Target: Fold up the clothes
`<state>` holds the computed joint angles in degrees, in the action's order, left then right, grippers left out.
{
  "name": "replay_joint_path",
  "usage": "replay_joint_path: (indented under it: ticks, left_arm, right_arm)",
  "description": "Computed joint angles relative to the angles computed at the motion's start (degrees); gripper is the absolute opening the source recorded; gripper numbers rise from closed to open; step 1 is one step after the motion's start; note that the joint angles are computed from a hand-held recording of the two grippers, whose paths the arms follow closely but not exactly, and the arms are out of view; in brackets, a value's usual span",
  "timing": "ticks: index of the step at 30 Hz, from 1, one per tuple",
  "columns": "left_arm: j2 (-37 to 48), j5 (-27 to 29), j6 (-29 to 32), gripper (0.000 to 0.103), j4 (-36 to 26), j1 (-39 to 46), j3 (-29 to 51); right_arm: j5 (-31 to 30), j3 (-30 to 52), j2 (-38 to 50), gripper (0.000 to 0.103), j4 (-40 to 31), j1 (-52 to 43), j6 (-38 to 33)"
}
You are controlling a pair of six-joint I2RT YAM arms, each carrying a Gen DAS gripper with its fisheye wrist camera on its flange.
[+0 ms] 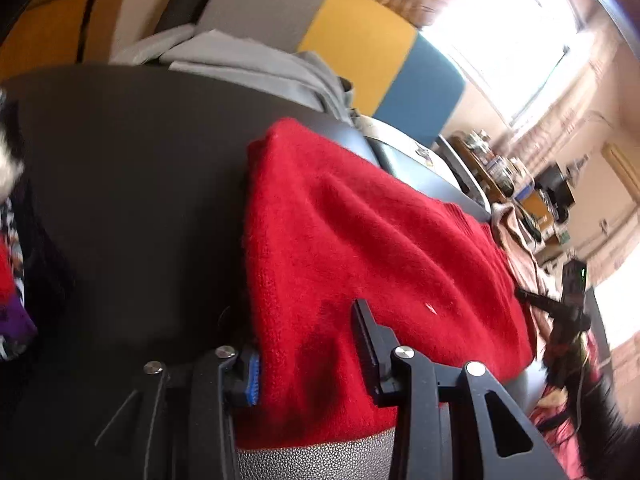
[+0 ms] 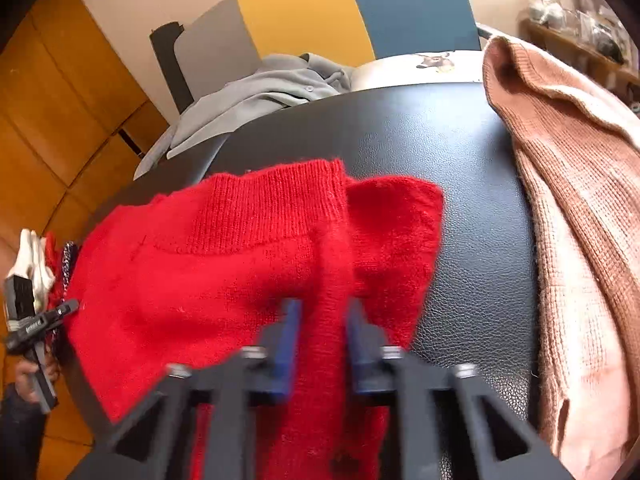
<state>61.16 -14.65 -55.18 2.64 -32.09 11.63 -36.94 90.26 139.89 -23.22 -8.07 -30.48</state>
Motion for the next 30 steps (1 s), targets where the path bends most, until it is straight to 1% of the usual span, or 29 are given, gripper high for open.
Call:
replay_joint_path:
  ticks: [1, 3, 6, 8, 12, 14, 15, 16, 17, 19, 22, 23, 24, 25, 26, 27, 28, 29, 30]
  left_arm:
    - [-0.3, 1.2, 1.6, 0.012, -0.3, 0.1, 0.5]
    - [-2.9, 3.9, 4.8, 0.006, -1.7, 0.1, 1.2]
    - [-9.3, 7.5, 9.0, 0.005, -5.9, 1.3, 2.3]
    - [-12.5, 8.2, 10.0, 0.005, -8.8, 1.9, 2.7]
    - [-10.0, 11.7, 10.0, 0.005, -6.5, 3.5, 2.1]
    - [-8.0, 11.7, 7.9, 0.013, -3.9, 3.2, 1.0]
    - [-9.0, 11.6, 5.8, 0.02, -2.5, 2.6, -0.7]
    - [-10.1, 11.4, 3.7, 0.024, -1.1, 1.9, -2.5]
    - [-11.6, 10.0, 1.9, 0.026, -0.8, 0.9, -3.9]
    - [-16.1, 5.2, -1.1, 0.031, -3.3, -1.8, -5.8]
    - [-22.3, 1.1, -5.4, 0.037, -7.5, -6.1, -8.0]
    - [-22.1, -0.2, -6.2, 0.037, -7.7, -7.6, -8.0]
    - [-21.3, -1.2, -7.0, 0.039, -7.1, -9.0, -8.1]
    - [-19.1, -1.5, -7.4, 0.042, -4.8, -9.8, -8.2]
    - [-16.0, -1.6, -7.8, 0.044, -1.6, -10.3, -8.3]
    - [-12.9, -1.7, -8.2, 0.044, 1.5, -10.8, -8.2]
    - [-9.4, -1.7, -8.2, 0.043, 4.5, -11.3, -7.8]
    - [-5.3, -2.2, -7.8, 0.042, 5.1, -12.2, -6.0]
    - [-1.1, -3.5, -7.4, 0.034, 2.9, -13.8, -3.2]
  right_arm:
    - [1.4, -1.4, -1.4, 0.009, 0.7, 0.3, -1.2]
    - [4.5, -5.8, -5.3, 0.007, 3.6, 1.0, -4.5]
    - [9.0, -14.9, -14.1, 0.007, 12.8, 1.0, -6.7]
    - [13.8, -18.0, -16.6, 0.007, 19.1, 0.5, -6.6]
    - [20.0, -12.7, -10.7, 0.005, 18.5, -1.0, -3.8]
    - [19.2, -11.1, -7.7, 0.004, 17.1, -2.0, -2.8]
    - [18.7, -10.2, -6.2, 0.005, 16.2, -2.5, -2.3]
    - [18.3, -9.4, -4.8, 0.005, 15.6, -2.9, -1.8]
    - [17.7, -10.0, -4.6, 0.005, 16.4, -3.1, -1.3]
    - [15.6, -11.2, -5.1, 0.006, 17.6, -4.2, -0.3]
    - [12.8, -15.5, -8.7, 0.009, 21.2, -5.4, -0.7]
    - [11.7, -17.3, -10.3, 0.011, 22.4, -5.6, -1.0]
    - [10.1, -19.1, -11.8, 0.013, 22.1, -5.1, -2.2]
    - [8.6, -20.9, -13.3, 0.021, 21.7, -4.7, -3.5]
    - [7.0, -22.5, -14.8, 0.034, 21.3, -4.2, -4.7]
    - [5.5, -24.1, -16.3, 0.042, 20.7, -3.7, -6.0]
    - [4.1, -25.6, -17.8, 0.057, 20.1, -3.2, -7.2]
    - [2.9, -27.1, -19.1, 0.06, 19.6, -2.5, -8.5]
    - [3.4, -29.3, -19.9, 0.06, 20.1, -1.3, -9.7]
